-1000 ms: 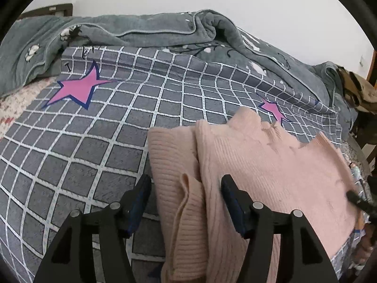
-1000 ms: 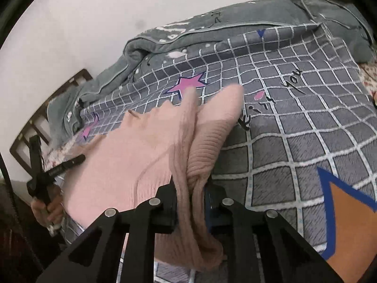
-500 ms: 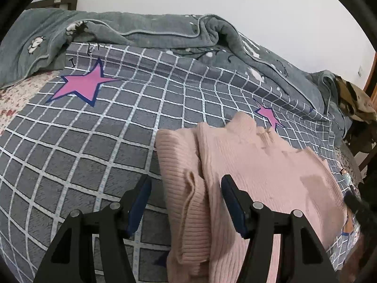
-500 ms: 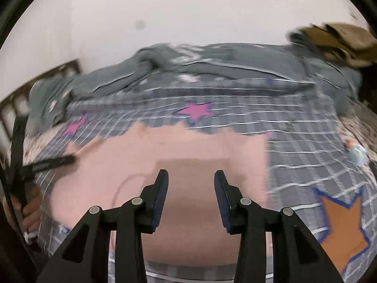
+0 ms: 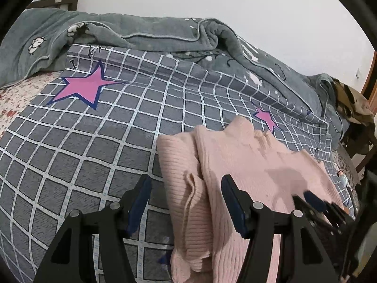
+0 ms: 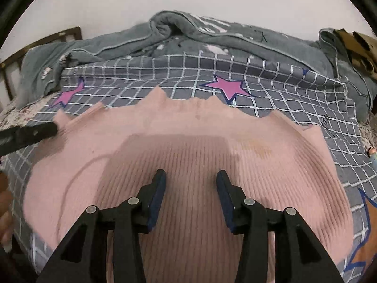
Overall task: Fold small clothes
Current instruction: 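Grasp the folded pink sweater with the left gripper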
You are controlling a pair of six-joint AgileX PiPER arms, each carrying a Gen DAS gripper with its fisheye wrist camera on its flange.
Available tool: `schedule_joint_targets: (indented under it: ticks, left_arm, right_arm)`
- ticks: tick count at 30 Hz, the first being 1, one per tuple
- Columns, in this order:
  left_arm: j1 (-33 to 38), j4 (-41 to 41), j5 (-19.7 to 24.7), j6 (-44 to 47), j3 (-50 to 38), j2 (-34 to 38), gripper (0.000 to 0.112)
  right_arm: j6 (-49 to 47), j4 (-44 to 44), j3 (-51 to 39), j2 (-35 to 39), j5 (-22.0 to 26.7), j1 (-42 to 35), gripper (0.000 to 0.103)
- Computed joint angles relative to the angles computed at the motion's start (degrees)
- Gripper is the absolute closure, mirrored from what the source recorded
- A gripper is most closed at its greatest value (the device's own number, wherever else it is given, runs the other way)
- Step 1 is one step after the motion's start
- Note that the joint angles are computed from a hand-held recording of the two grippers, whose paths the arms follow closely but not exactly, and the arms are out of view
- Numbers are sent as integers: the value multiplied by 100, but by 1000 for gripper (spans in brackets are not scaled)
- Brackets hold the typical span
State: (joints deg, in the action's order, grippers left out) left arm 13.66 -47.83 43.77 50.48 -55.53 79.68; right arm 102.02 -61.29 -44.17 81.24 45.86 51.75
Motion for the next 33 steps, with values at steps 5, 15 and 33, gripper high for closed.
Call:
schedule_joint_targets:
  ticks: [5, 15, 33]
  left_arm:
    - [-16, 163, 398, 58, -119, 215, 49]
    - [153, -202, 792, 266, -146, 603, 42]
    - [-746, 691, -83, -1131, -67, 2, 89]
  right_arm:
    - [364, -219, -183, 404, 261, 98, 59]
    - [619, -557, 61, 326, 236, 229, 59]
    - [-267, -568, 2310, -3583, -1735, -513, 52]
